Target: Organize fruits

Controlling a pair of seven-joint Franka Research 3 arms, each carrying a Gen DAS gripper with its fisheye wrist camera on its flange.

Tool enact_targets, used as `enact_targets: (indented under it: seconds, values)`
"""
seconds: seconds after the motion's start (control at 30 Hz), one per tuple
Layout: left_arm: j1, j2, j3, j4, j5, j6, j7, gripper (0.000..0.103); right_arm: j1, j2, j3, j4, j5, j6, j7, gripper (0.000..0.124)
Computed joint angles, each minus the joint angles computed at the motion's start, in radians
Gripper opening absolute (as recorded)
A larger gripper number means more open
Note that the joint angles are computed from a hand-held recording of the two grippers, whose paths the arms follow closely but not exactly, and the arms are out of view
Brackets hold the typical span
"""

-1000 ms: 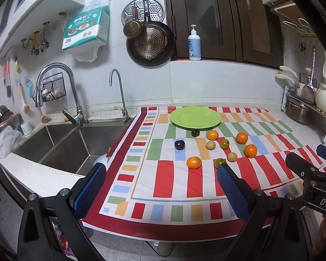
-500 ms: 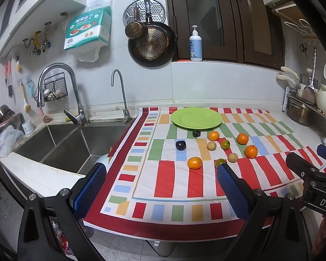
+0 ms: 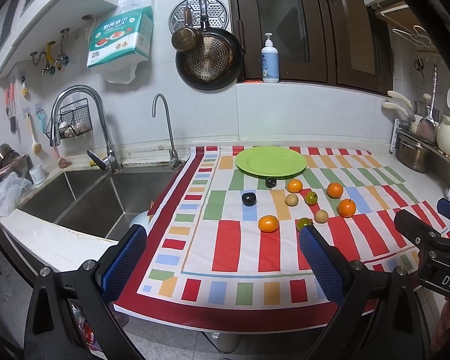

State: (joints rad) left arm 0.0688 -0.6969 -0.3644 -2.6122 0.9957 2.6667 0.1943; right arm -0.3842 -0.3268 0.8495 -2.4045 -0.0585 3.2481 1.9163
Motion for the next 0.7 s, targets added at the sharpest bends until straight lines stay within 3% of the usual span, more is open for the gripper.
enact_targets:
  seconds: [0.33, 0.6, 0.7]
  values:
    - [0.000, 0.019, 0.009, 0.002, -0.003, 0.011, 0.005, 0.103, 0.002, 0.014, 0.001, 0.011, -0.026, -0.015, 0.009, 0.103]
    - [0.007, 0.044, 0.031, 0.000, -0.006, 0.044, 0.029, 0.103, -0.043, 0.037, 0.043, 0.034, -0.076, -0.033, 0.047, 0.103]
    - [0.019, 0.067, 0.039, 0.007, -0.001, 0.071, 0.044, 0.103, -0.090, 0.049, 0.087, 0.052, -0.116, -0.044, 0.078, 0.103]
